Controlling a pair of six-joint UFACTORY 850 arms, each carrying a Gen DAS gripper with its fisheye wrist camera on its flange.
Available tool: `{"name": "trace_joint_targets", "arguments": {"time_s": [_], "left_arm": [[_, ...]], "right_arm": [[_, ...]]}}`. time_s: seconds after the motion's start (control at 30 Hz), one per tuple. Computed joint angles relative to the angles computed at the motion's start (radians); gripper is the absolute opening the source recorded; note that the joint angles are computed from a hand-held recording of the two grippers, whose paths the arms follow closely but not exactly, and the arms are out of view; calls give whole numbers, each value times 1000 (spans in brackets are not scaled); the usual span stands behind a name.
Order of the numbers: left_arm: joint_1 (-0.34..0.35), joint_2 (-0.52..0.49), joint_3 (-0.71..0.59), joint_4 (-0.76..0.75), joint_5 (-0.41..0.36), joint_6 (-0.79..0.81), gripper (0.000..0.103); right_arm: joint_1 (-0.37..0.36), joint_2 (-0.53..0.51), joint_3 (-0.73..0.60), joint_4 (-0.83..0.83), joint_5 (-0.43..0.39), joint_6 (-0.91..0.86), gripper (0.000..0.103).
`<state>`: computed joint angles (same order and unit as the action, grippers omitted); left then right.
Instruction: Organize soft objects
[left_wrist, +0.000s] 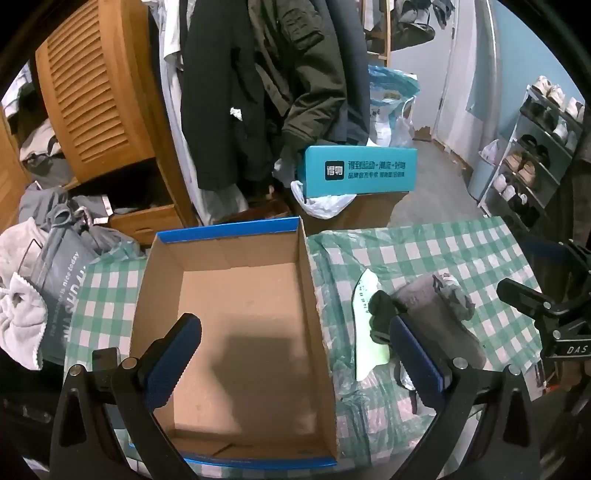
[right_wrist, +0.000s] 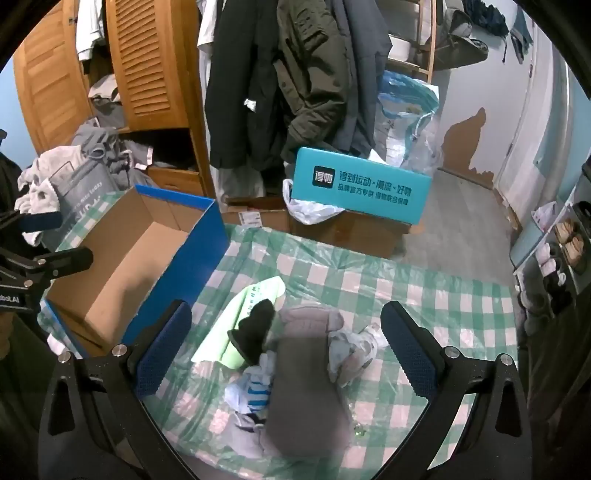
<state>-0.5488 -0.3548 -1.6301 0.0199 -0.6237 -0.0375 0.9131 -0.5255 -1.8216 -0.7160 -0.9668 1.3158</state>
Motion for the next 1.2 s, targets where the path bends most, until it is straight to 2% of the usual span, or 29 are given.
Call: {"name": "trace_joint_targets", "arguments": {"time_s": [0.17,0.33,0.53,0.83,1.03,1.2], "left_arm": [[-6,17,30,12,29,-11,103],[-17,19,37,34,26,-43,103],[-2,-1,6,-23,-3,-5,103],[1,-12,-12,-24,-14,6,103],[4,-7,-5,-47,-10,22,103],[6,-3,2,-64,-5,29,103]], "right_arm": [[-1,5,7,7,7,2,101],[-1,7,12,4,6,3,101],[-3,13,18,7,8,1,101],[-4,19,27,6,11,3,101],[-1,43,67,-9,22,26,101],[-5,35,51,-3,18,15,101]]}}
